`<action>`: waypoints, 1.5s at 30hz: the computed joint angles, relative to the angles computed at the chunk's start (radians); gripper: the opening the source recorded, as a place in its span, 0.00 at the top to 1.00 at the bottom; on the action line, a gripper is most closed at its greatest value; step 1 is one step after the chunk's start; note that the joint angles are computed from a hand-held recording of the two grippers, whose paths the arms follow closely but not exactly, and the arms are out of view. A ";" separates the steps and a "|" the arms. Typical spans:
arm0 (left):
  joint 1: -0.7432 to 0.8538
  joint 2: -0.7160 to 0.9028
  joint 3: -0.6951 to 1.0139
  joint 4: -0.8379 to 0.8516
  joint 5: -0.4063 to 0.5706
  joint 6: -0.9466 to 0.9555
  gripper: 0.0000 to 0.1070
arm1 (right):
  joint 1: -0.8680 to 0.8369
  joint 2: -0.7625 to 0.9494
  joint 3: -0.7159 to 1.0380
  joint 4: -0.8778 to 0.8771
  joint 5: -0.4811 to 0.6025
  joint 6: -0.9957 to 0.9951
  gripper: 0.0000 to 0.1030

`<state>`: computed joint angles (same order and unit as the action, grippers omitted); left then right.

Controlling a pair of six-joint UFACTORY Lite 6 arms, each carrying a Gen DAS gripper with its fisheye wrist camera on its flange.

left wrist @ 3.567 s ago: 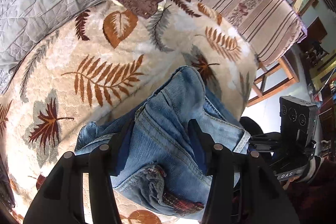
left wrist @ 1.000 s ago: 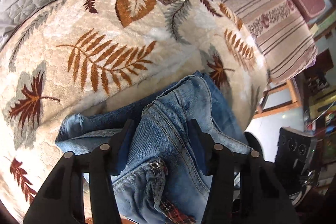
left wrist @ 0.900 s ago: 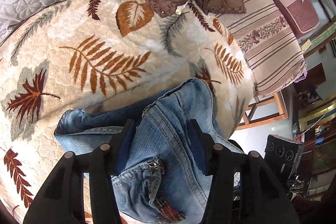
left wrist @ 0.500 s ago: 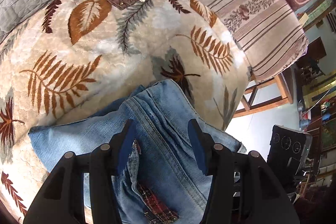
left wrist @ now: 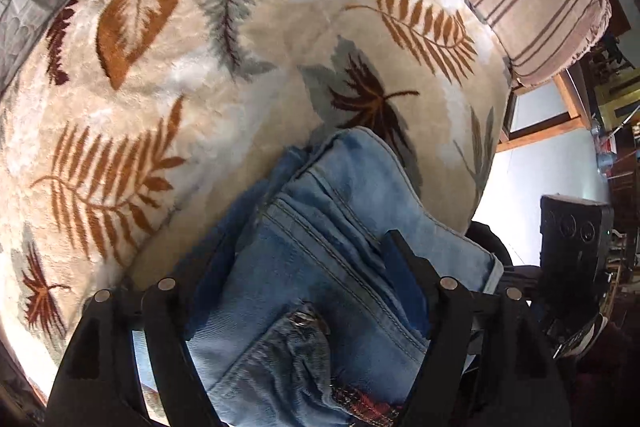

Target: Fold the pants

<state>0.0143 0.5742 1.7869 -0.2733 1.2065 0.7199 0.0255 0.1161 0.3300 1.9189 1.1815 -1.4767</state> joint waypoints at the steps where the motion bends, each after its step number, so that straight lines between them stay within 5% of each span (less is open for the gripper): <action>1: 0.001 -0.058 -0.067 -0.008 -0.044 0.031 0.39 | 0.012 0.012 0.006 0.015 0.003 -0.016 0.47; 2: 0.003 -0.097 -0.098 -0.010 -0.053 0.050 0.49 | 0.026 -0.006 0.011 0.024 -0.023 -0.018 0.71; 7: 0.023 -0.154 -0.063 -0.063 -0.041 0.032 0.54 | 0.037 -0.232 0.057 -0.028 -0.163 0.030 0.71; 9: -0.002 -0.134 -0.085 -0.021 -0.102 -0.019 0.54 | 0.029 -0.170 0.111 -0.061 -0.215 0.037 0.71; 12: -0.053 -0.118 -0.186 0.110 -0.254 -0.151 0.52 | 0.039 0.073 0.200 -0.083 -0.246 0.043 0.68; 14: -0.039 -0.146 -0.225 0.087 -0.288 -0.152 0.50 | 0.018 0.105 0.175 -0.036 -0.175 0.006 0.63; 18: 0.086 -0.226 -0.194 -0.022 -0.204 -0.172 0.50 | -0.085 0.011 0.138 -0.133 -0.139 0.075 0.50; 20: 0.199 -0.288 -0.206 -0.092 -0.174 -0.186 0.38 | -0.161 -0.024 0.132 -0.146 -0.132 0.088 0.35; 22: 0.325 -0.351 -0.270 -0.162 -0.162 -0.194 0.26 | -0.196 -0.040 0.169 -0.163 -0.165 0.121 0.34; 29: 0.592 -0.395 -0.586 -0.365 -0.095 -0.085 0.26 | 0.049 0.191 0.501 -0.119 -0.340 0.145 0.28; 30: 0.590 -0.379 -0.600 -0.371 -0.083 -0.095 0.27 | 0.092 0.241 0.554 -0.102 -0.347 0.134 0.32; 32: 0.580 -0.411 -0.628 -0.394 -0.083 -0.093 0.41 | 0.175 0.269 0.656 -0.173 -0.394 0.157 0.87; 36: 0.520 -0.541 -0.724 -0.372 -0.243 -0.121 0.41 | 0.264 0.062 0.611 -0.151 -0.497 0.028 0.88; 39: 0.469 -0.477 -0.760 -0.293 -0.366 -0.195 0.39 | 0.262 0.123 0.648 -0.195 -0.641 0.069 0.91; 42: 0.529 -0.410 -0.746 -0.379 -0.315 -0.151 0.37 | 0.213 0.321 0.728 -0.344 -0.661 0.201 0.90; 45: 0.572 -0.411 -0.706 -0.376 -0.257 -0.149 0.38 | 0.161 0.293 0.676 -0.311 -0.603 0.160 0.76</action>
